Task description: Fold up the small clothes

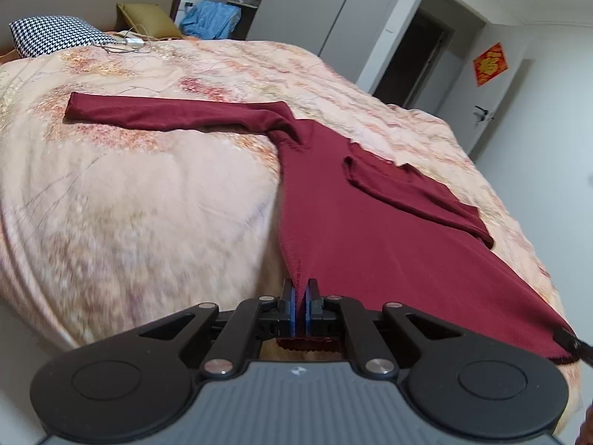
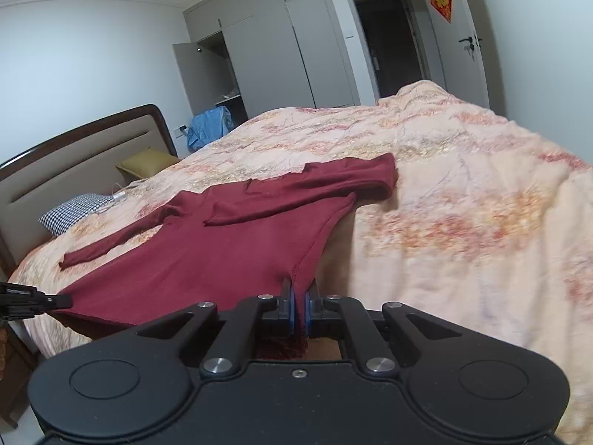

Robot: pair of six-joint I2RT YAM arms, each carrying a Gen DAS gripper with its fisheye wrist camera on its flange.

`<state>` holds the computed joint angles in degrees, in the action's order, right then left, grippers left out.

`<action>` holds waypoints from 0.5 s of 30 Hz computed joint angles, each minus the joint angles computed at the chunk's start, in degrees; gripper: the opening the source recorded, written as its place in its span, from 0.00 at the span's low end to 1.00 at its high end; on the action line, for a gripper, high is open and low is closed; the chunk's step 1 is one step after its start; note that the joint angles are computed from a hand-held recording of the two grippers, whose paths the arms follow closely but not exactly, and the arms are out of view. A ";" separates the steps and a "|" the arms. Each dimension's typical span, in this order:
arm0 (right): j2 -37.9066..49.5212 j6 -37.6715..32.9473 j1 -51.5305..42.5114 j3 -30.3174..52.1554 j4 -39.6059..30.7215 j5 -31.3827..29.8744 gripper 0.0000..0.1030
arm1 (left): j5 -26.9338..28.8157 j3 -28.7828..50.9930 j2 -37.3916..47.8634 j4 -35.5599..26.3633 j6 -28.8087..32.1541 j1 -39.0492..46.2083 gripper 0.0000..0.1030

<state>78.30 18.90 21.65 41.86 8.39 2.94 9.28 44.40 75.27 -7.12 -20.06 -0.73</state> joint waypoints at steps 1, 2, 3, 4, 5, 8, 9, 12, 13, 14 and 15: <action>-1.99 -0.79 -0.24 -1.10 -1.34 -0.27 0.04 | -0.58 -1.97 -2.58 -0.48 -0.40 -1.08 0.04; -4.00 -1.52 -0.36 -2.31 -2.69 -0.23 0.04 | -0.95 -3.97 -5.12 -0.95 -0.92 -1.94 0.04; -5.86 -2.12 -0.37 -3.69 -3.69 0.03 0.04 | -1.22 -6.20 -7.90 -1.60 -1.68 -2.81 0.04; -7.40 -2.59 -0.34 -5.27 -4.12 0.30 0.04 | -1.53 -8.14 -9.98 -1.94 -2.51 -3.69 0.04; -8.43 -2.79 -0.10 -6.76 -4.22 0.74 0.04 | -1.66 -9.96 -11.73 -1.98 -3.18 -4.17 0.04; -8.45 -3.18 0.51 -9.84 -2.85 1.00 0.04 | -2.10 -13.58 -13.27 -0.36 -4.52 -4.88 0.04; -7.59 -3.12 0.74 -10.17 -2.29 1.26 0.04 | -1.58 -14.27 -12.63 0.67 -5.10 -4.49 0.04; -5.43 -3.58 2.05 -11.33 0.47 2.32 0.05 | 0.62 -14.68 -10.30 2.51 -6.31 -3.07 0.05; -4.04 -4.12 1.96 -11.25 1.66 2.02 0.06 | 0.70 -14.57 -9.70 2.79 -5.99 -2.97 0.07; -3.40 -4.61 1.89 -11.28 2.27 1.73 0.07 | 0.46 -14.60 -9.30 2.92 -5.75 -3.15 0.07; -2.67 -5.10 1.52 -11.20 2.88 1.36 0.11 | 0.14 -14.12 -8.62 2.73 -5.54 -3.29 0.09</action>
